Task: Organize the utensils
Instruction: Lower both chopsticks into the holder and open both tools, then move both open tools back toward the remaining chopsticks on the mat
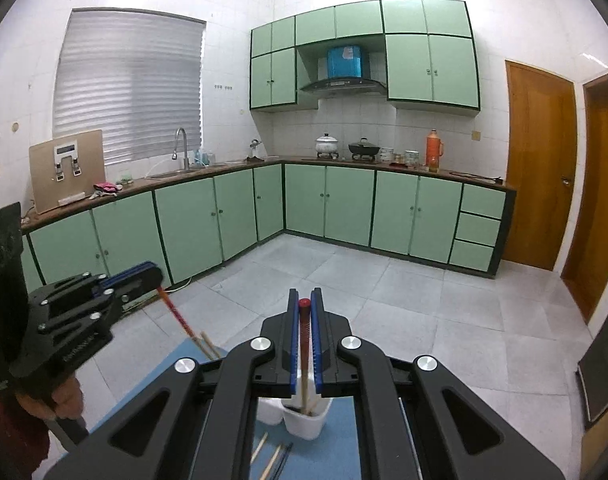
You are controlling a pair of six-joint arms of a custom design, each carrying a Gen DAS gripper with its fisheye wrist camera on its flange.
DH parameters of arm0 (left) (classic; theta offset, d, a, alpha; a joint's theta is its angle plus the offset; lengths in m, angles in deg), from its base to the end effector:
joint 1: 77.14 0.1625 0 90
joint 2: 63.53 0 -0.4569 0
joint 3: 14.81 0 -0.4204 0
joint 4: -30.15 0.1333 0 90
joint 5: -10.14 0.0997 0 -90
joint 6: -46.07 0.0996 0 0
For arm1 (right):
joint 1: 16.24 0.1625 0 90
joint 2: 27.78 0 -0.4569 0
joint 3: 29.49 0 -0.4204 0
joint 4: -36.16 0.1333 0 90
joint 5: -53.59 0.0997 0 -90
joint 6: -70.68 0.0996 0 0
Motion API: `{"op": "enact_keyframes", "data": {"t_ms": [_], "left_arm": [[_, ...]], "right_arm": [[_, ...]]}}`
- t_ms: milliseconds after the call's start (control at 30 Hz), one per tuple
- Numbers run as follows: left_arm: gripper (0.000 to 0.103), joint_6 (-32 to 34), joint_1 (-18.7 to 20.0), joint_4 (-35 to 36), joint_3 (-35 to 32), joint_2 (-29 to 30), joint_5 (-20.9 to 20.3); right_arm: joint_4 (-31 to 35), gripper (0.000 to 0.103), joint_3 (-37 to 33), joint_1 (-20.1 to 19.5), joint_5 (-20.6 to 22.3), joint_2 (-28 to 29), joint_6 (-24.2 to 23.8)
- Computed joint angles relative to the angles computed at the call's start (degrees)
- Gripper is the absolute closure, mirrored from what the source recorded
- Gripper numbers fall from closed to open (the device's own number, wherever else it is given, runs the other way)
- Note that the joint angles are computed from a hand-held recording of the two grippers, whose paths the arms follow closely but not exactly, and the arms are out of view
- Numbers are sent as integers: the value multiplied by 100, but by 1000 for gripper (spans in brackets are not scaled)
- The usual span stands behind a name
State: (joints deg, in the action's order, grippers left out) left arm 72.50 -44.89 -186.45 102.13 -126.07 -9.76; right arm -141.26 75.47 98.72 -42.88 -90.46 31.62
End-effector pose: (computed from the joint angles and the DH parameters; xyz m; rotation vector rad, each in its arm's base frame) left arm -0.3171 -0.4684 0.3107 0.5062 1.8895 -1.5525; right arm 0.3897 -0.5479 0.2865 1.3913 -2.3466 1.1061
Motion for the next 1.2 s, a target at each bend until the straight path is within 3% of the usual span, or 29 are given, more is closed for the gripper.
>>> {"op": "enact_keyframes", "data": {"t_ms": [133, 233, 567, 667, 733, 833, 1000, 1100, 1200], "left_arm": [[98, 812, 378, -683, -536, 490, -152], [98, 849, 666, -675, -729, 715, -169], [96, -589, 1273, 618, -376, 644, -203], [84, -931, 1306, 980, -201, 504, -211], [61, -923, 1250, 889, -51, 412, -178], [45, -653, 1102, 517, 119, 340, -90], [27, -530, 683, -73, 608, 241, 288], [15, -718, 390, -320, 1020, 209, 633], [13, -1816, 168, 346, 1583, 59, 886]], "right_arm": [[-155, 97, -237, -32, -180, 422, -50], [-260, 97, -349, -117, -143, 668, -55], [-256, 97, -432, -468, -293, 1127, 24], [-177, 97, -443, -509, -437, 1197, 10], [-246, 91, -380, -532, -525, 1195, -6], [-463, 69, -170, -583, -464, 1038, 33], [-1305, 33, 479, -621, -347, 648, -136], [-1926, 18, 1035, -674, -368, 402, -310], [-2377, 9, 1642, -787, -440, 198, -407]]}}
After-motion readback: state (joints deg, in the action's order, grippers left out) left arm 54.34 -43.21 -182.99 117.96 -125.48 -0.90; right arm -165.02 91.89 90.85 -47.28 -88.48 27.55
